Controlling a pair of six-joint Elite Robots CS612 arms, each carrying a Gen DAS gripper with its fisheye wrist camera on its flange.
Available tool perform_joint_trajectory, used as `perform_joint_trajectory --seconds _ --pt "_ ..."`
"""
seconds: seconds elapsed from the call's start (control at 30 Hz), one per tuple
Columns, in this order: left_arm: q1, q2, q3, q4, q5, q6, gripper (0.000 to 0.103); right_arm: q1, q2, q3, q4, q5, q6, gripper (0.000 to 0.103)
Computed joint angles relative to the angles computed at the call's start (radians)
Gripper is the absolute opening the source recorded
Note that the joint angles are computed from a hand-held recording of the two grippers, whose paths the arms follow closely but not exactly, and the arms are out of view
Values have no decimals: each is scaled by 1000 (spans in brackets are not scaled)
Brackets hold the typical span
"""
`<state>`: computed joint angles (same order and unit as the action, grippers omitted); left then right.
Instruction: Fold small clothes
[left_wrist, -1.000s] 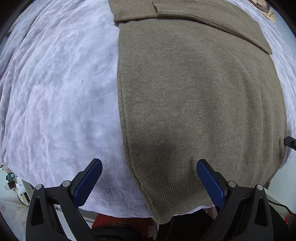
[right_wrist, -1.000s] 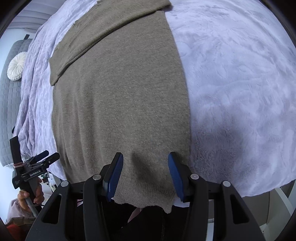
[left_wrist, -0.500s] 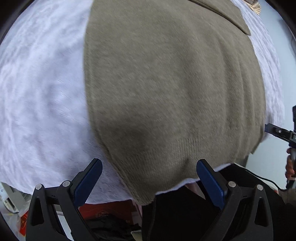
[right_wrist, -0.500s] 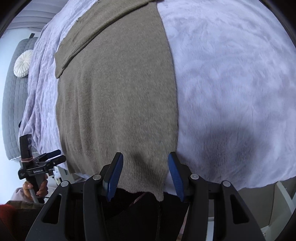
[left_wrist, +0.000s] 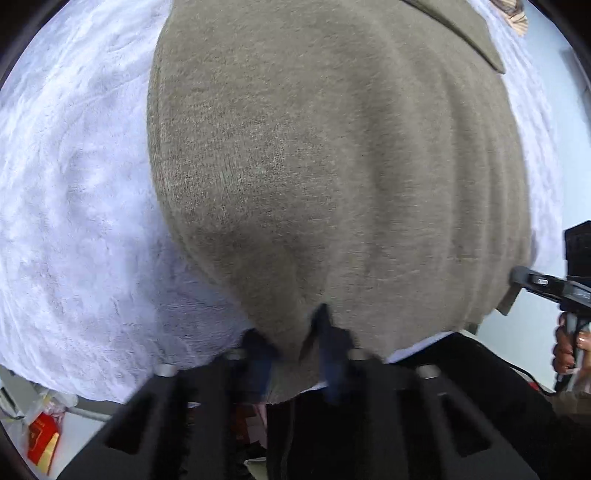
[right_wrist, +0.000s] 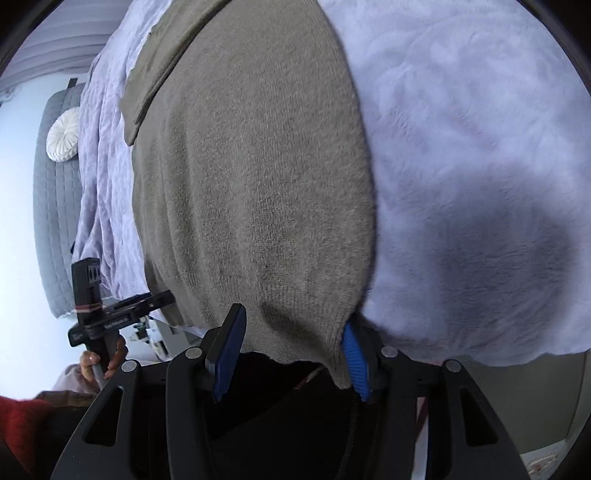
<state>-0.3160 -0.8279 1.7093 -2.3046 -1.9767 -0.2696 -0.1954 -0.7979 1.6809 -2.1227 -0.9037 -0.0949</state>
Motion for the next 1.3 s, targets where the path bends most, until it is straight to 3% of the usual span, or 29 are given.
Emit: perform_joint_trajectory --seconds 0.03,0.13,0.23,0.4,0.53,0.63,0.7,0.87,0.93,0.97,1.07,1.13,1.17,1.2,1.3 --pt "6 -5 3 -14 -26 -7 13 -1 0 3 -9 18 12 9" --pt "37 -21 13 -77 -103 -23 13 -19 -4 25 -68 160 51 9" --pt "60 -23 -2 -161 -131 -60 13 -28 3 22 -167 278 113 9" --pt "80 14 -63 -251 -66 -102 13 -23 62 -56 -320 339 245 9" --pt "83 51 -136 -212 44 -140 13 -12 133 -148 -420 295 408 9" --pt "86 64 -181 -141 101 -110 14 -7 170 -213 -395 232 482 9" --pt "91 54 -193 -92 126 -61 16 -4 181 -253 -333 190 462 12" --pt "66 47 -208 -78 185 13 16 14 169 -286 -270 120 365 16" --pt "61 43 -205 -82 191 26 16 16 163 -292 -257 101 333 43" --pt "60 43 -207 -79 194 27 16 17 159 -291 -253 95 322 48" --pt "58 45 -217 -70 194 20 18 15 142 -282 -242 55 285 50" --pt "59 45 -220 -60 185 15 52 17 136 -283 -240 27 265 50" --pt "58 41 -215 -72 190 10 91 16 132 -281 -238 13 253 50" --pt "53 32 -202 -100 224 5 103 18 128 -277 -241 -2 246 50" --pt "48 20 -190 -128 275 12 103 24 116 -266 -247 -50 207 50"
